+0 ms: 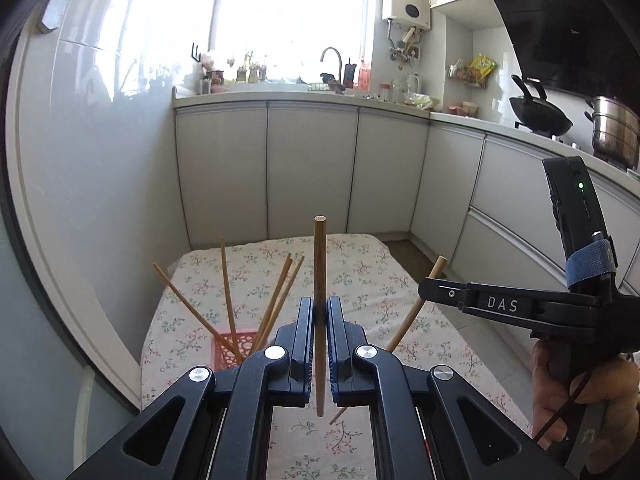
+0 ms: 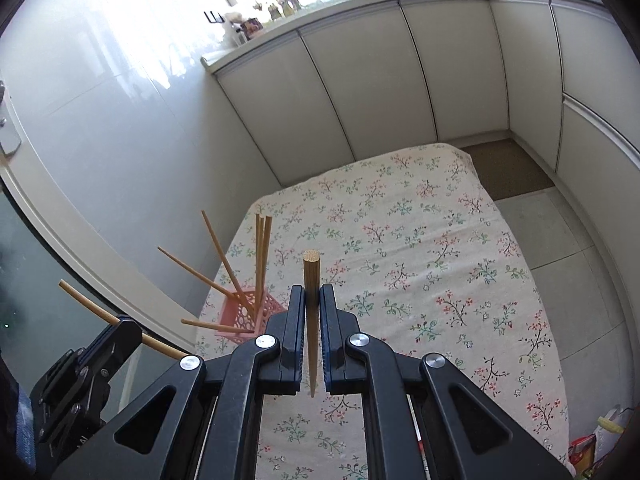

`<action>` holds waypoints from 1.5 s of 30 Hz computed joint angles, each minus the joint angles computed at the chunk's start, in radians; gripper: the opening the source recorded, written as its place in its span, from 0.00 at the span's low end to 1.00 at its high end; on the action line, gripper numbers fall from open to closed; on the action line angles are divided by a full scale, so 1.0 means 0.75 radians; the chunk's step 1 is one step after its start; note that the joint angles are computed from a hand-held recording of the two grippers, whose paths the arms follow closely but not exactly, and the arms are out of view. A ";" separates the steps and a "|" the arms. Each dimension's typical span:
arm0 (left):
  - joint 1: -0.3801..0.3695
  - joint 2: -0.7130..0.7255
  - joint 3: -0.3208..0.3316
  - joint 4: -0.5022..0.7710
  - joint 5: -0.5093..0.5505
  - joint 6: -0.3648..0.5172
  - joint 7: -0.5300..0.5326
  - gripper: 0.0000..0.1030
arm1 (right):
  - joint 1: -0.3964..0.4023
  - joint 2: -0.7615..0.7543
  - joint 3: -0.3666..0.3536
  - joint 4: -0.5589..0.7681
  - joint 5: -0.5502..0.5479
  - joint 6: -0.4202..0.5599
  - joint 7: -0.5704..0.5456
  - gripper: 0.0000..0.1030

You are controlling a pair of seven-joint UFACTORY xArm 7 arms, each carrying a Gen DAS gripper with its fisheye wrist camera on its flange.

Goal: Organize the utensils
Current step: 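Lower both held chopsticks into the pink holder and open both tools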

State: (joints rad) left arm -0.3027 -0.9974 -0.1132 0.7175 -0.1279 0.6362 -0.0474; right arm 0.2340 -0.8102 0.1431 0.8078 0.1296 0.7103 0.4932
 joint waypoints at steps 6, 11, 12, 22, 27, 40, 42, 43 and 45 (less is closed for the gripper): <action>0.075 -0.063 0.022 0.006 0.017 -0.104 -0.045 0.06 | -0.024 -0.018 0.026 0.016 -0.022 -0.112 0.029 0.07; 0.213 -0.085 0.005 0.001 0.086 -0.184 -0.106 0.06 | -0.032 -0.002 0.052 0.029 -0.046 -0.215 0.058 0.07; 0.239 -0.080 0.002 -0.001 0.101 -0.197 -0.118 0.06 | -0.028 0.006 0.053 0.032 -0.046 -0.235 0.062 0.07; 0.244 0.100 0.035 -0.077 0.159 -0.391 -0.086 0.06 | 0.001 0.144 0.102 0.049 -0.087 -0.449 0.073 0.07; 0.235 0.192 0.041 -0.117 0.176 -0.498 -0.055 0.06 | 0.015 0.220 0.107 0.036 -0.107 -0.548 0.091 0.07; 0.251 0.347 -0.002 -0.129 0.228 -0.563 -0.021 0.08 | 0.054 0.387 0.107 0.060 -0.161 -0.551 0.091 0.08; 0.249 0.344 -0.005 -0.131 0.232 -0.557 -0.023 0.15 | 0.094 0.399 0.066 0.064 -0.122 -0.538 0.067 0.09; 0.245 0.343 -0.004 -0.130 0.233 -0.553 -0.021 0.23 | 0.114 0.401 0.045 0.064 -0.099 -0.535 0.054 0.12; 0.251 0.333 -0.013 -0.135 0.238 -0.557 -0.027 0.35 | 0.135 0.390 0.016 0.051 -0.059 -0.540 0.036 0.22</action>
State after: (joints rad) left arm -0.1142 -0.7475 -0.1230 0.6165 0.0508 0.2182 -0.0675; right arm 0.3352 -0.5176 0.1550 0.8462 0.0857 0.3053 0.5206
